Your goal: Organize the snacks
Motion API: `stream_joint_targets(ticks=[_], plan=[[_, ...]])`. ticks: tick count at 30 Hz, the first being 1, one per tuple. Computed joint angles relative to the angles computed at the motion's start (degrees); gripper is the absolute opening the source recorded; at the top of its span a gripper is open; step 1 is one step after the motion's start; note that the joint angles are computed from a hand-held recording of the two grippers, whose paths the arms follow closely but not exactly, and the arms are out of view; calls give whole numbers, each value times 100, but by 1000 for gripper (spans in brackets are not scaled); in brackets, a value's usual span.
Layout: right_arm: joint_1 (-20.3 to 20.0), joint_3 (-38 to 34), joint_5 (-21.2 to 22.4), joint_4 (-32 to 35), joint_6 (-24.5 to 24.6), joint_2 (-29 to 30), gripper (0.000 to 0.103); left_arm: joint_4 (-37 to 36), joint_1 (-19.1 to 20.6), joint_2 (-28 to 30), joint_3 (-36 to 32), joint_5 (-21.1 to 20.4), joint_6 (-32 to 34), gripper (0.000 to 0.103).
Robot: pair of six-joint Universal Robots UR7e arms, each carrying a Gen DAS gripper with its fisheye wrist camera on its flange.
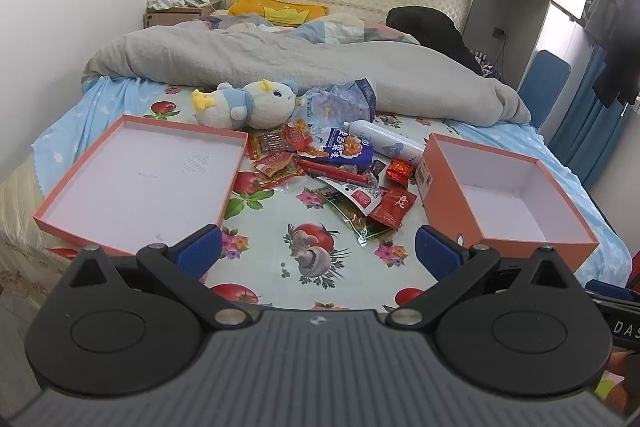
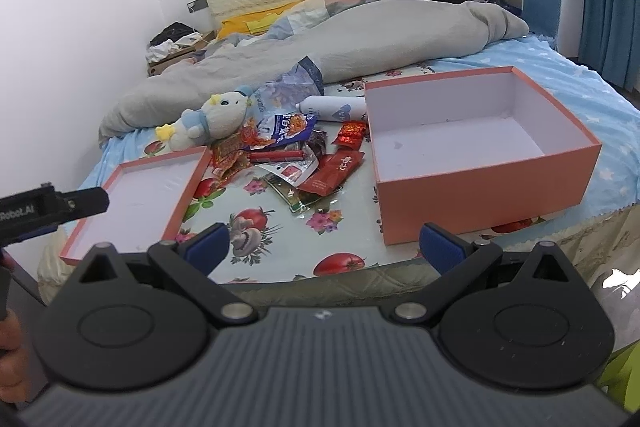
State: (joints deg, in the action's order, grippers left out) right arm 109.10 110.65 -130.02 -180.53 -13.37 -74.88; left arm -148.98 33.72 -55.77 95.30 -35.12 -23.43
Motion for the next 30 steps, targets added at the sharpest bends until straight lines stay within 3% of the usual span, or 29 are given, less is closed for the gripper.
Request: stream_joint_targets(ticks=[30], plan=[[-17, -2, 90, 156, 82, -65, 103, 6, -64, -34, 39, 53, 12, 103]])
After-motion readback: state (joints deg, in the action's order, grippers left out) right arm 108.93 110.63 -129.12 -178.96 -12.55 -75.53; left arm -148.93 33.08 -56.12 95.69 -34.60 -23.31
